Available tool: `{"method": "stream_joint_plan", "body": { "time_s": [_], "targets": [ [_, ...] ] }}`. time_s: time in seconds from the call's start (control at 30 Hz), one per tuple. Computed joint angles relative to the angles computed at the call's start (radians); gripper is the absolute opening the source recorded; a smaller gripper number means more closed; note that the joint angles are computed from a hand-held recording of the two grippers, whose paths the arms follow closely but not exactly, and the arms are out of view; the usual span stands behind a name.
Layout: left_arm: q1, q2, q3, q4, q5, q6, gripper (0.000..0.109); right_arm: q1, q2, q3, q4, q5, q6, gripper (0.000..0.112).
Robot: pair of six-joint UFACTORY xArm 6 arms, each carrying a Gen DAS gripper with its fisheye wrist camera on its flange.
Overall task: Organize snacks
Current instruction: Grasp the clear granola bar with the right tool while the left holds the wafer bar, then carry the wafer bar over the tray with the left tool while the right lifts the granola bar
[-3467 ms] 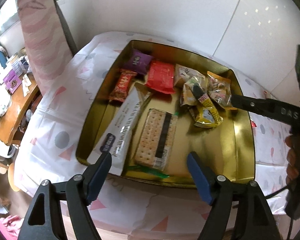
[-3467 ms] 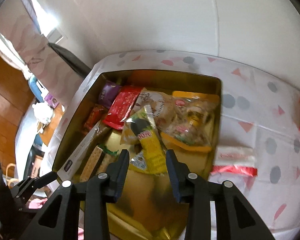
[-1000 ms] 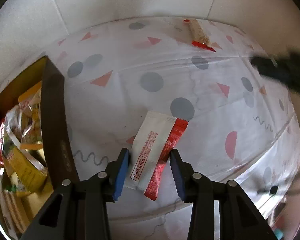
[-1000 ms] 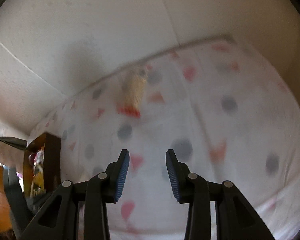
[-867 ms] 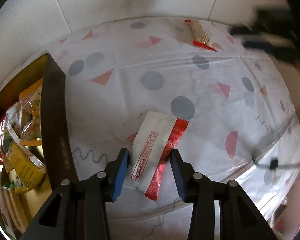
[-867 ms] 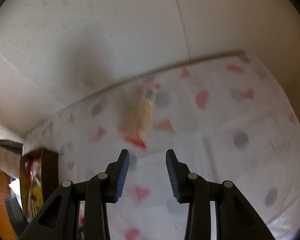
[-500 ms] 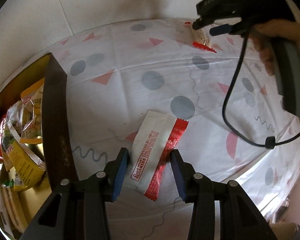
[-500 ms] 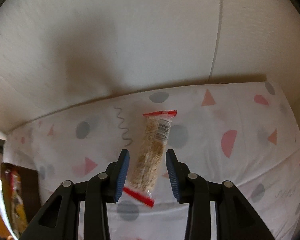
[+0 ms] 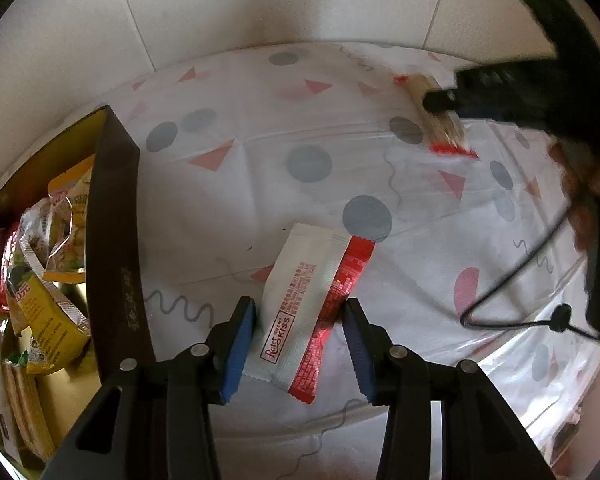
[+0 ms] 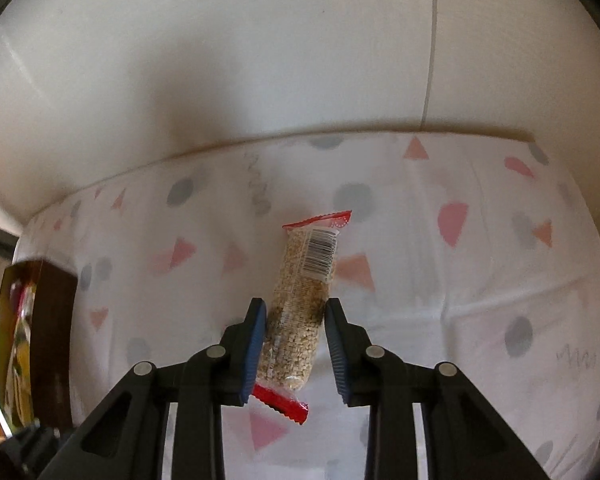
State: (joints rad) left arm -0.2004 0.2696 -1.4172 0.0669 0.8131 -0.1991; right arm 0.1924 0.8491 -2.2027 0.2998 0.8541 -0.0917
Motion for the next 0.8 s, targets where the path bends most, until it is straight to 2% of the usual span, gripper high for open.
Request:
{"method": "stream_joint_plan", "body": {
  "time_s": [0.07, 0.2, 0.4, 0.5, 0.8],
  "targets": [
    [-0.002, 0.003, 0.001, -0.004, -0.003, 0.0, 0.046, 0.001, -0.08, 0.134, 0.019, -0.05, -0.019, 0.03],
    [-0.004, 0.004, 0.004, -0.008, -0.011, -0.006, 0.047, 0.007, -0.182, 0.309, 0.036, -0.121, -0.05, 0.03],
    [-0.008, -0.009, 0.038, -0.003, -0.055, 0.024, 0.051, 0.018, -0.285, 0.478, 0.028, -0.188, -0.062, 0.03],
    [-0.004, -0.019, 0.055, -0.019, -0.07, 0.056, 0.041, 0.02, -0.335, 0.561, 0.055, -0.217, -0.072, 0.03],
    [0.011, -0.065, 0.108, -0.141, -0.093, 0.135, 0.035, 0.025, -0.432, 0.714, 0.126, -0.266, -0.081, 0.03]
  ]
}}
